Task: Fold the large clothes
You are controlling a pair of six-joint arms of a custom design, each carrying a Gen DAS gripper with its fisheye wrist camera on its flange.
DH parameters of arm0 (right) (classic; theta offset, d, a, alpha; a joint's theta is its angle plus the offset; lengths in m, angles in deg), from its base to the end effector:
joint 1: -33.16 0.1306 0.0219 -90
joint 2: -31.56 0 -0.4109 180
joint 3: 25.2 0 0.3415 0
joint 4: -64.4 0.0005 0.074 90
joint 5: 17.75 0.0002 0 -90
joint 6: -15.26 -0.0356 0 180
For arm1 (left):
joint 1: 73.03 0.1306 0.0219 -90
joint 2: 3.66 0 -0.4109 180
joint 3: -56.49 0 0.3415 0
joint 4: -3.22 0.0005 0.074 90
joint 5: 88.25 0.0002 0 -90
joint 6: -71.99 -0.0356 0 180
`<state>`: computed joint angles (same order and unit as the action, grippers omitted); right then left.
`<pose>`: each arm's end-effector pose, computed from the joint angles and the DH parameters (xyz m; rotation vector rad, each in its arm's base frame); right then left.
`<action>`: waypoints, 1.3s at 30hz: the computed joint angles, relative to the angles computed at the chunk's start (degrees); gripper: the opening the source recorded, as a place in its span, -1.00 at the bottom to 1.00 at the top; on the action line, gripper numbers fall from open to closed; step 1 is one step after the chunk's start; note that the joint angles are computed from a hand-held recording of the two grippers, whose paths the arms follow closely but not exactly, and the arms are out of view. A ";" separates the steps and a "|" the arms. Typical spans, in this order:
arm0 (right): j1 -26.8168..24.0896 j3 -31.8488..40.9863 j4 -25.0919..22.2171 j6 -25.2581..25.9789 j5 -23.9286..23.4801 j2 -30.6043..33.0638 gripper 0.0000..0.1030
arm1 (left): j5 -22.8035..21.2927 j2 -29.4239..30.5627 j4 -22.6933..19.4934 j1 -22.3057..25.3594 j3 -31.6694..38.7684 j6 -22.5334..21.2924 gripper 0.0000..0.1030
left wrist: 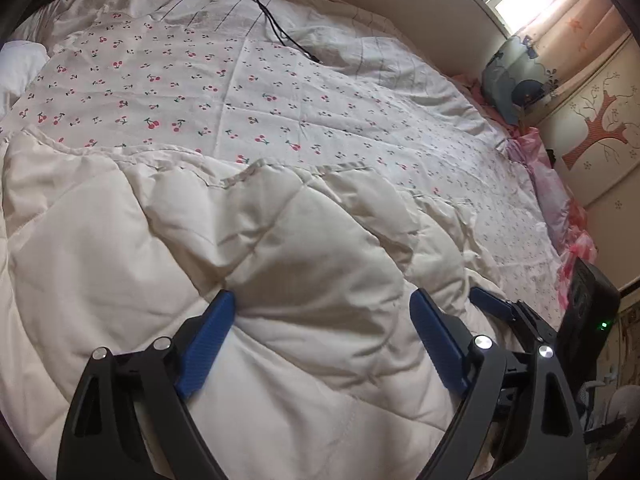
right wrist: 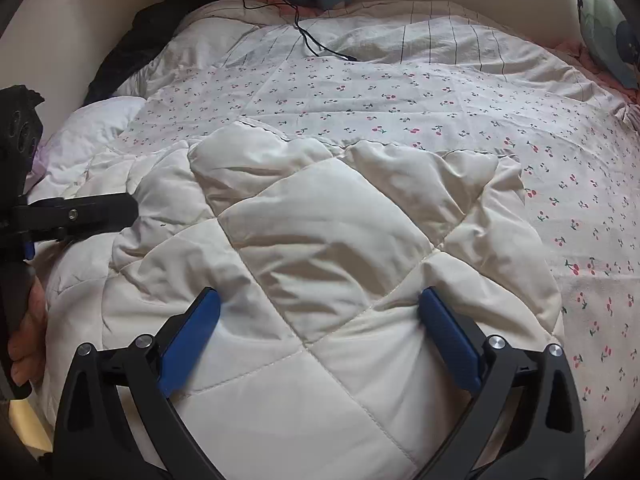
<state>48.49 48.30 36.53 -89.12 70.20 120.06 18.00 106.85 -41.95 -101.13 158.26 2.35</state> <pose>0.4060 0.1121 0.3783 -0.0376 2.3376 0.3018 0.4952 -0.2763 0.3760 0.2958 2.5831 -0.6854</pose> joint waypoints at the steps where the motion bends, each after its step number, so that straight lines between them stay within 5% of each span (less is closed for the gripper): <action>1: -0.43 0.85 -0.67 0.07 -0.71 0.86 0.86 | -2.06 1.61 -1.44 -0.28 1.77 -1.05 0.67; 3: -1.04 2.89 -2.95 -0.01 -1.46 1.70 0.86 | -4.35 4.34 -4.60 -0.61 5.06 -1.92 0.68; 7: 0.31 2.20 2.87 1.44 1.95 -2.00 0.86 | -2.22 0.90 -3.94 -0.18 4.88 -0.61 0.67; 12: -0.90 16.19 -8.78 6.58 5.71 11.08 0.86 | -4.19 -2.75 -1.52 4.70 4.23 1.41 0.67; 14: -3.25 20.14 -12.24 3.56 -0.06 16.14 0.87 | -5.44 -0.85 -1.76 7.32 4.37 1.49 0.68; 18: -4.83 22.44 -12.50 1.62 -2.88 19.04 0.89 | -2.28 4.55 1.91 10.06 1.54 4.31 0.67; 21: -5.86 25.38 -18.03 2.62 -5.35 19.78 0.88 | -4.52 4.38 -1.49 8.57 3.56 1.44 0.68; 23: -6.01 23.16 -18.73 1.28 -5.31 15.89 0.88 | -0.84 -0.40 -0.35 9.45 0.23 1.65 0.67; 26: -6.45 9.98 -10.59 2.33 -8.61 2.09 0.88 | 2.18 -12.00 2.67 11.47 -8.53 -0.98 0.67; 29: -5.18 -3.22 -5.05 3.12 -3.89 -10.19 0.88 | 2.19 -21.59 3.42 13.34 -17.94 -4.32 0.67; 31: -4.43 -7.93 -5.56 2.90 1.12 -10.53 0.89 | 0.92 -22.31 0.52 13.65 -21.70 -6.82 0.67; 33: -7.39 -12.12 -0.98 5.02 -5.18 -9.68 0.89 | 0.23 -20.77 0.54 13.10 -25.29 -10.16 0.67; 35: -11.21 -11.64 -3.93 -0.36 -10.74 -10.73 0.88 | -2.65 -22.50 -1.20 12.48 -25.27 -8.81 0.63; 39: -19.65 -17.21 -5.11 -6.77 -23.94 -23.76 0.88 | 9.06 -33.61 -1.89 19.10 -26.59 -1.19 0.63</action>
<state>28.84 31.09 31.42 -95.89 46.26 96.30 27.06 73.24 -43.84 -82.03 131.67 1.16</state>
